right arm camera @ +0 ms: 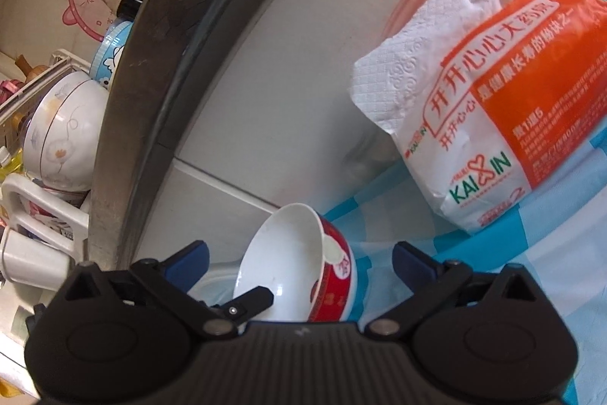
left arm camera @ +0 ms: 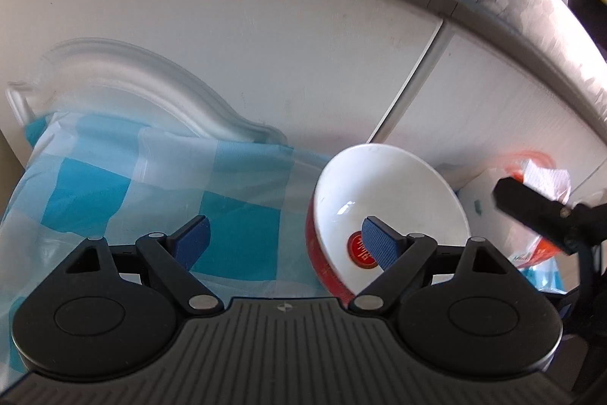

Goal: Organize plates and bowls
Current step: 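Grasp the red bowl rim with the left tool while the right tool grips it too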

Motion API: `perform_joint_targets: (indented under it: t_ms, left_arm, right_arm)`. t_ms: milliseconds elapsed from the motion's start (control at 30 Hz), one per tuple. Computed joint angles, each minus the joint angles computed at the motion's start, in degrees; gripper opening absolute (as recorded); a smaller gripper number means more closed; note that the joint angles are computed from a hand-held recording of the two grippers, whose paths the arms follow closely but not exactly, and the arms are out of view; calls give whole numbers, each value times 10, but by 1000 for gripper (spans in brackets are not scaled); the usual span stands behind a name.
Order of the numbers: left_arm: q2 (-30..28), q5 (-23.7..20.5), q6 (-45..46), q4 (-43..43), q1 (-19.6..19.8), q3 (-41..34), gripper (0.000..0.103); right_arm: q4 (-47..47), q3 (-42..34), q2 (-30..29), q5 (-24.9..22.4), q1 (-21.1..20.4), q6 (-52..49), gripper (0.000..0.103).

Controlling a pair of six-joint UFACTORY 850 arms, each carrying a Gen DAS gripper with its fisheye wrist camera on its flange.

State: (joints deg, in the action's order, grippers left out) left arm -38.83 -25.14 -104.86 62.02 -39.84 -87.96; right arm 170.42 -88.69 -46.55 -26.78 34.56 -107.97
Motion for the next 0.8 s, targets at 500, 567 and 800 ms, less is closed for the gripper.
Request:
perform_joint_targets:
  t_ms: [500,567,800]
  left_arm:
    - [-7,39,-66,81,-1,13,103]
    - [-9,43,-56,71,-1,10,96]
    - [-37,73,0,20,1,-23,32]
  right_arm:
    - [-123,-35,-25,-31,-7,99,102]
    - [-120,-36,-25,-31,-7,95,103]
    - [-141,-37,-24,-23,-9,103,103]
